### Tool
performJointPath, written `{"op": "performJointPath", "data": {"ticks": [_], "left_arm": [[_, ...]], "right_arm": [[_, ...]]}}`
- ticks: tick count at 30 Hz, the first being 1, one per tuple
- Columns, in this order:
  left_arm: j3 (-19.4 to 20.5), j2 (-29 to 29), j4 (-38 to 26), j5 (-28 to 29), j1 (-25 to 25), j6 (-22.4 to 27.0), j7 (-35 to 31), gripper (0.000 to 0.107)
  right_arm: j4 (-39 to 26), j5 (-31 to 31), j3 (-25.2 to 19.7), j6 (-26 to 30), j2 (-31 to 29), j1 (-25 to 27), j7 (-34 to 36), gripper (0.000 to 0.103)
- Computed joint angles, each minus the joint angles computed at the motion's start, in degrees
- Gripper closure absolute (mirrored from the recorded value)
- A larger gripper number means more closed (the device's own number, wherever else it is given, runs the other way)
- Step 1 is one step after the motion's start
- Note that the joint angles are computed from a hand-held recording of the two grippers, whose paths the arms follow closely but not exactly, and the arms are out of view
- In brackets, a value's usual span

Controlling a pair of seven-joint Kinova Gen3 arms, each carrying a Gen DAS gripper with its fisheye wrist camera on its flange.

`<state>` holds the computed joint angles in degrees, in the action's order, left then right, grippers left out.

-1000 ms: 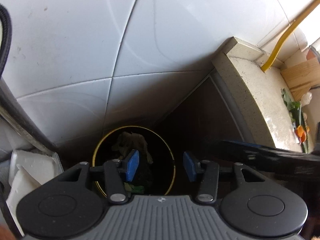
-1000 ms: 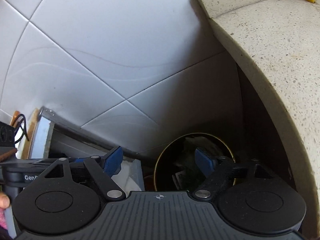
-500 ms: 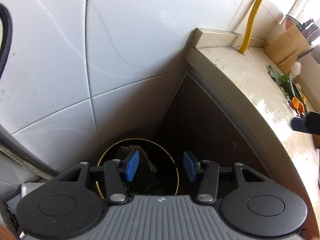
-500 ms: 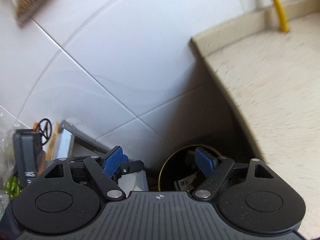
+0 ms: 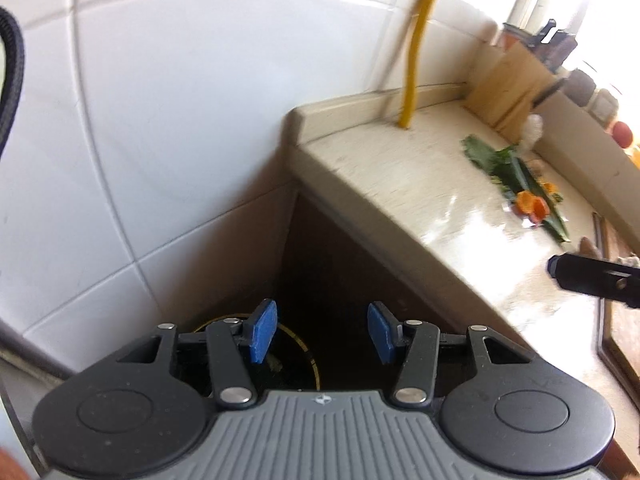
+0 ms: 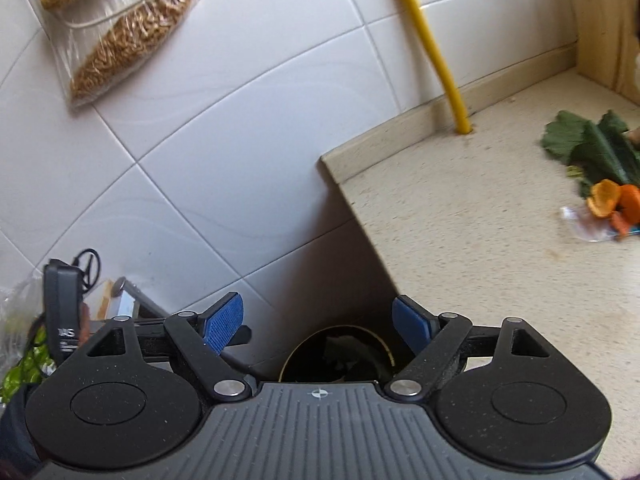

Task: Collect trash
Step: 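Move both open tools back to the scrap pile on the counter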

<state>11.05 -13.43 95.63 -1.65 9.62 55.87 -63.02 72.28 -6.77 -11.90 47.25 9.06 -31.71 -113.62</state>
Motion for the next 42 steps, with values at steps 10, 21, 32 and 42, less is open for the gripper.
{"op": "performJointPath", "data": {"ticks": [10, 21, 32, 42], "left_arm": [[1.6, 0.53, -3.75, -0.85, 2.4, -1.47, -4.05, 0.056], [3.41, 4.77, -8.03, -0.99, 4.39, -3.95, -3.15, 0.056], [3.84, 23.75, -25.27, -4.54, 16.43, -5.37, -3.63, 0.055], [-2.58, 38.1, -40.94, -7.15, 26.02, -2.23, -5.15, 0.055]], "right_arm": [[8.33, 4.45, -0.05, -6.76, -6.26, 0.11, -6.62, 0.015], [12.94, 14.18, -1.55, -8.5, -10.54, 1.95, -17.11, 0.014], [15.47, 17.16, 0.17, -6.75, -14.33, 8.75, -19.38, 0.012], [20.74, 16.82, 1.62, -5.12, -19.73, 15.93, -19.99, 0.012]]}}
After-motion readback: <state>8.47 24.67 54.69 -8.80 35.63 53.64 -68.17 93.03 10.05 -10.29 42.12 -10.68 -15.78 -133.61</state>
